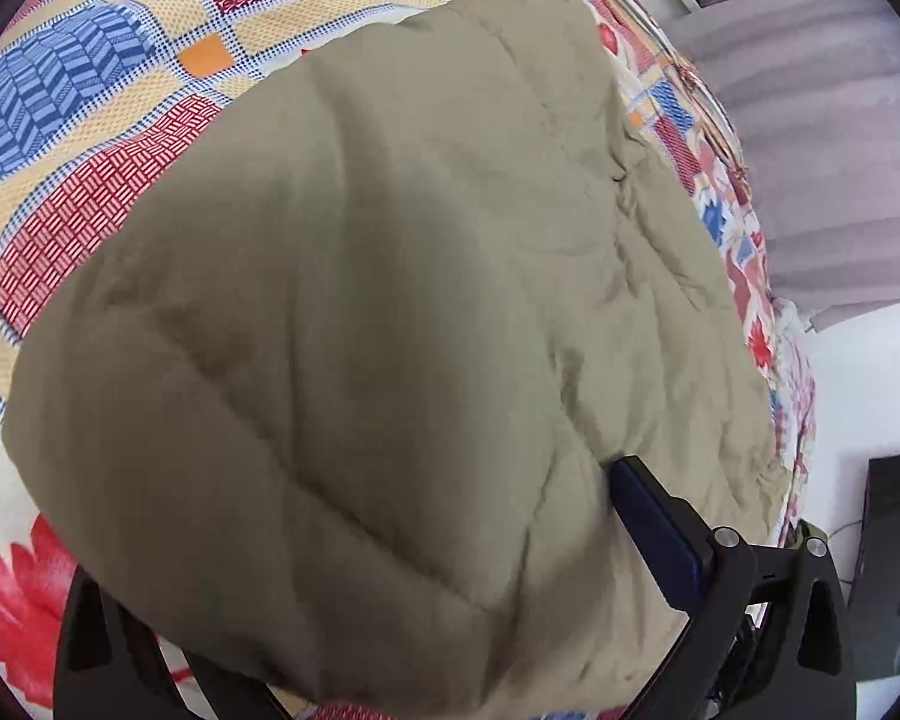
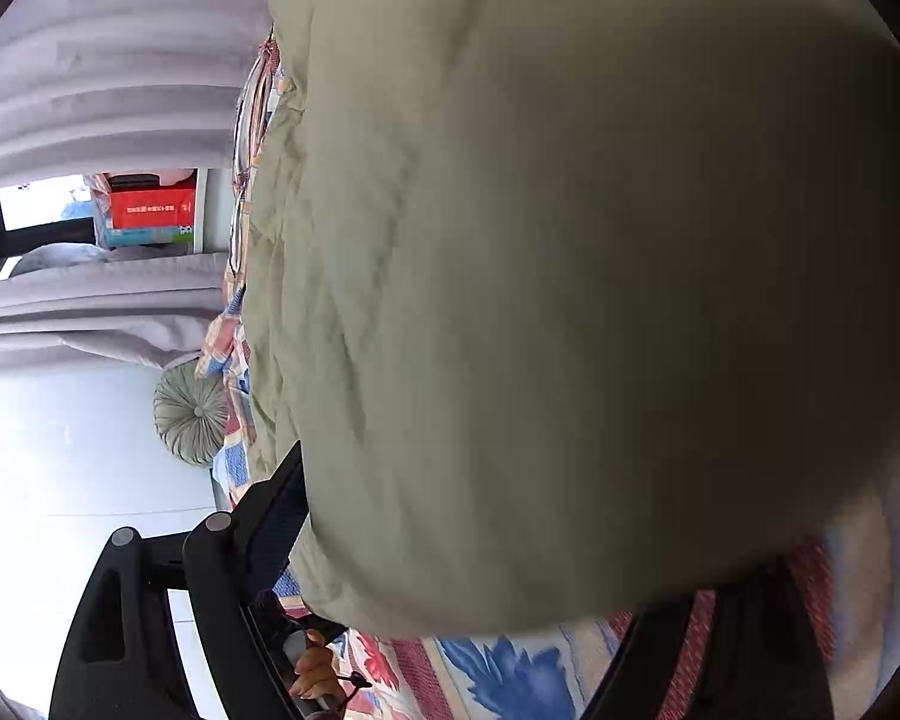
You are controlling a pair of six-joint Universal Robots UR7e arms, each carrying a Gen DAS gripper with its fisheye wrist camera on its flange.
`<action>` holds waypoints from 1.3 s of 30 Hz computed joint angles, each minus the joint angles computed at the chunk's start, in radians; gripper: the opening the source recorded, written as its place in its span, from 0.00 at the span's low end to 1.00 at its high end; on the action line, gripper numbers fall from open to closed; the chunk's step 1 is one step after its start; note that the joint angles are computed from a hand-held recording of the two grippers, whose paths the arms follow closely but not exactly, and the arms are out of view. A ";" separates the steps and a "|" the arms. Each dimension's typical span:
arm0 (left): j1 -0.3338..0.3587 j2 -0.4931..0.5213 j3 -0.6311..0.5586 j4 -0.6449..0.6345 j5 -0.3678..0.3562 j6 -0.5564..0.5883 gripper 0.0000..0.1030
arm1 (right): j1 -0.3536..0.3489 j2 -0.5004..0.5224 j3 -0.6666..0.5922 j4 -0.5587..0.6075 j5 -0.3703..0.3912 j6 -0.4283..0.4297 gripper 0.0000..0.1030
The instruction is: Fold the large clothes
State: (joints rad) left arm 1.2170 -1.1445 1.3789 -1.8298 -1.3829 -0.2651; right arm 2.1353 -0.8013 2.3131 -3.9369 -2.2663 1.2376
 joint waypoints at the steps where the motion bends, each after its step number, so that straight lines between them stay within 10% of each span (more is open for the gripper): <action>1: 0.000 0.006 0.001 -0.011 0.005 -0.017 1.00 | -0.014 0.006 -0.008 -0.013 0.011 -0.011 0.83; 2: 0.000 0.011 0.000 -0.021 0.010 -0.033 0.97 | -0.023 0.009 -0.013 -0.020 0.017 -0.014 0.83; 5: 0.011 0.019 -0.015 -0.017 -0.039 -0.021 0.40 | -0.038 0.015 -0.014 -0.035 0.031 0.029 0.78; 6: 0.015 0.021 -0.023 -0.010 -0.070 -0.009 0.27 | -0.040 0.016 -0.011 -0.042 0.035 0.048 0.61; 9: -0.019 0.004 -0.018 -0.014 -0.017 0.060 0.17 | -0.035 0.011 -0.008 -0.043 0.035 0.069 0.32; 19: -0.077 -0.127 0.004 0.081 0.025 0.132 0.15 | 0.090 0.007 -0.023 0.012 -0.022 0.125 0.21; 34: 0.014 -0.373 0.031 0.499 0.089 0.198 0.15 | 0.416 0.136 -0.075 0.294 -0.171 0.710 0.21; 39: 0.039 -0.393 0.047 0.513 0.103 0.184 0.18 | 0.395 0.139 -0.059 0.296 -0.140 0.712 0.23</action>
